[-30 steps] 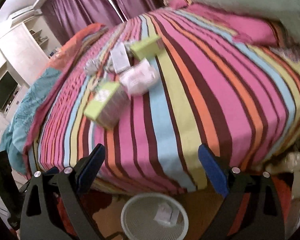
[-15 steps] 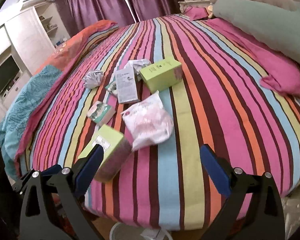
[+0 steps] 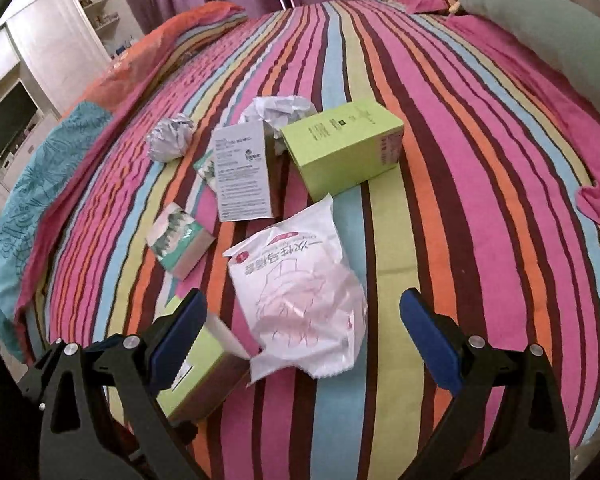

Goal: Collect trash
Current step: 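Move both tools back toward the green box and pink-printed packet, then grasp the green DEEP CLEANING OIL box with the left tool while the right tool grasps the pink-printed packet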

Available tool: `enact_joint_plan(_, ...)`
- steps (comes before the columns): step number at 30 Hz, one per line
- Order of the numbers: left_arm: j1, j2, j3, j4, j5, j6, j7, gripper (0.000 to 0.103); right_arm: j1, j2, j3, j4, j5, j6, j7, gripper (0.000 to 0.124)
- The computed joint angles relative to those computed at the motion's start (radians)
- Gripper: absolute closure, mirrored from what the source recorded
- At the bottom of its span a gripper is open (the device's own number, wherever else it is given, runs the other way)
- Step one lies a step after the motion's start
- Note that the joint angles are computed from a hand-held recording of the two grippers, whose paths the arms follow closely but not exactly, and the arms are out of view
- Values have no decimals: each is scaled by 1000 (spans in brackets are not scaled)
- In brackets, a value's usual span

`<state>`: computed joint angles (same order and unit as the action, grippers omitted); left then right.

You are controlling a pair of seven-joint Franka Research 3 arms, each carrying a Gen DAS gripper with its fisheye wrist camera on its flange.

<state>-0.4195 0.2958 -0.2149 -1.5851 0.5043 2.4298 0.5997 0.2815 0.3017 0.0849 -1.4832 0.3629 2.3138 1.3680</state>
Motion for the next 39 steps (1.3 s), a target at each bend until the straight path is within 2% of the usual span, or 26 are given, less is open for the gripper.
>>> enact_joint_plan(9, 13, 49, -1, 46, -67, -29, 25, 12, 21, 94, -1, 124, -50, -92, 24, 31)
enact_joint_plan(14, 6, 71, 7, 76, -79, -91, 17, 12, 33, 126, -2, 165, -68, -128, 43, 31)
enact_joint_plan(18, 13, 66, 7, 62, -94, -73, -4, 12, 52, 151, -14, 194, -117, -132, 58, 31)
enact_joint_plan(22, 11, 77, 6, 78, -94, -97, 14, 13, 51, 142, -18, 168, -123, -117, 83, 32)
enact_joint_plan(23, 15, 75, 3, 72, -102, -90, 20, 19, 46, 137, -15, 157, -114, -110, 82, 32)
enact_joint_plan(25, 35, 62, -11, 35, -139, -19, 42, 35, 45, 122, -17, 130, -118, -87, 86, 37)
enact_joint_plan(27, 25, 62, -5, 40, -127, -32, 39, 36, 44, 101, -20, 100, -123, -69, 93, 48)
enact_joint_plan(31, 14, 50, 3, 29, -103, -34, 21, 38, 32, 59, -26, 41, -126, -38, 110, 49)
enact_joint_plan(39, 38, -71, 2, -118, -89, 20, -56, 39, -16, -62, -33, -120, -71, 27, 128, 50)
